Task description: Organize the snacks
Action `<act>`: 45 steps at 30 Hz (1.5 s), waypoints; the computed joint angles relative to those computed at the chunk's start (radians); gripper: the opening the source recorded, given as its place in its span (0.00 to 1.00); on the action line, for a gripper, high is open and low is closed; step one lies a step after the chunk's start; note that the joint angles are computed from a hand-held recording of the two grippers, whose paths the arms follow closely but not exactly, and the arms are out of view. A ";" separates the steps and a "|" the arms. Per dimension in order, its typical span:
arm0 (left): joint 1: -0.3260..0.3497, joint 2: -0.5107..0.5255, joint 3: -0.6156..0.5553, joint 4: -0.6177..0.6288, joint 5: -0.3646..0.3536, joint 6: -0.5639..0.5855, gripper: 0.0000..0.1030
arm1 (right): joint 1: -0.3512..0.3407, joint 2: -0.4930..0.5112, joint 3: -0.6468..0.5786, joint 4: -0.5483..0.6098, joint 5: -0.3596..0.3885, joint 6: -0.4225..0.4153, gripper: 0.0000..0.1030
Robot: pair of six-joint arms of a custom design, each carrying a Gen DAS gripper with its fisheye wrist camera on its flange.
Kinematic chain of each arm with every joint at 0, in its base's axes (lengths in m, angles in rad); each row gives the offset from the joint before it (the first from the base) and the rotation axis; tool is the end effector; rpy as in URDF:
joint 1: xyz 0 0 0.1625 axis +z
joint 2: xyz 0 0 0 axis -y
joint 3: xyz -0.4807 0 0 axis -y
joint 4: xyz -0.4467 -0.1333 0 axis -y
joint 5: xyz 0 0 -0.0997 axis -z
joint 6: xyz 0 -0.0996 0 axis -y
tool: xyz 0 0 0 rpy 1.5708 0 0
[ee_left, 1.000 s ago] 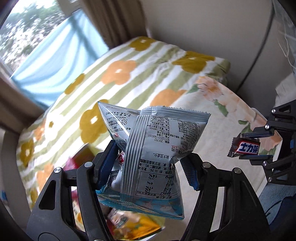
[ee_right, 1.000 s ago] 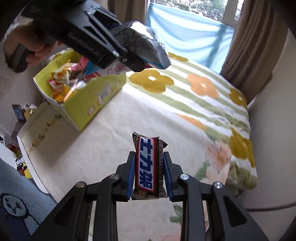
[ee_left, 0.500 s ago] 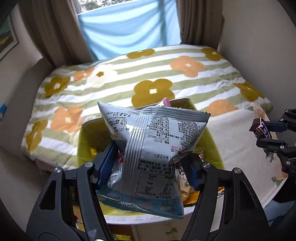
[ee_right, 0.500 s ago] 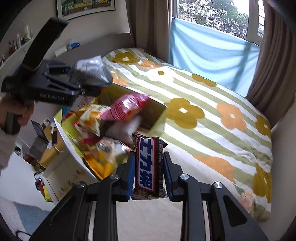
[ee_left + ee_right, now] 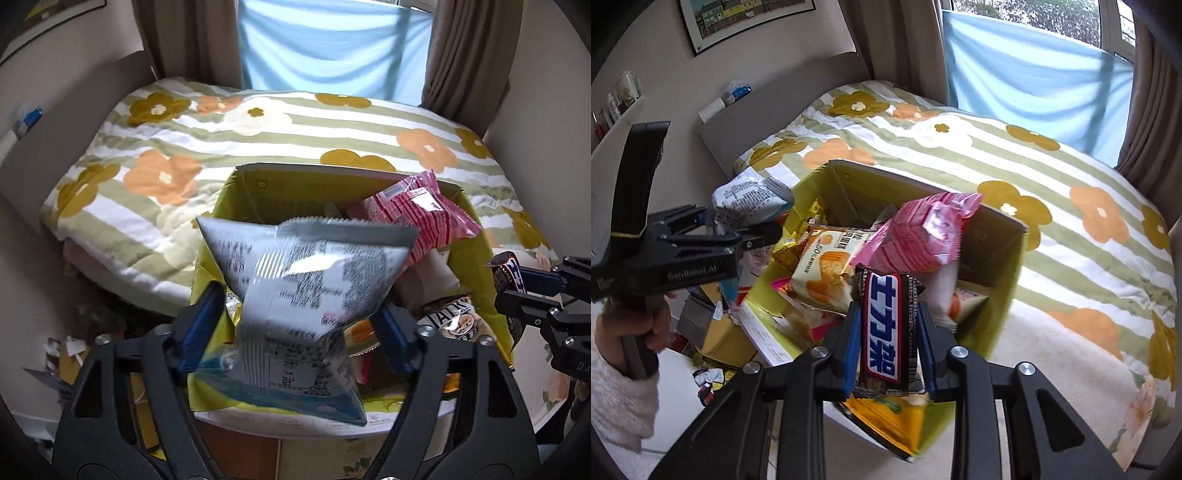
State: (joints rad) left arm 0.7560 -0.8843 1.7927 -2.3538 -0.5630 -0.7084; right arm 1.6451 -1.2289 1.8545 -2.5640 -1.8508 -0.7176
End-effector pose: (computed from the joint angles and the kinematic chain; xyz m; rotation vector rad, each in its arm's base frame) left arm -0.3395 -0.6191 0.1169 0.1952 2.2176 -0.7454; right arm 0.1538 -0.6411 0.3003 0.9905 -2.5557 0.3612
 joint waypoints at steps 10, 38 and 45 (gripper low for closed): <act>-0.010 -0.036 0.075 -0.009 0.007 0.005 1.00 | 0.016 0.026 0.016 -0.007 -0.029 0.077 0.25; -0.203 0.000 0.052 0.018 0.044 -0.104 1.00 | -0.053 -0.237 0.155 -0.160 0.032 0.111 0.87; -0.322 0.076 0.012 -0.133 0.073 -0.031 1.00 | -0.092 -0.445 0.226 -0.261 0.011 0.065 0.87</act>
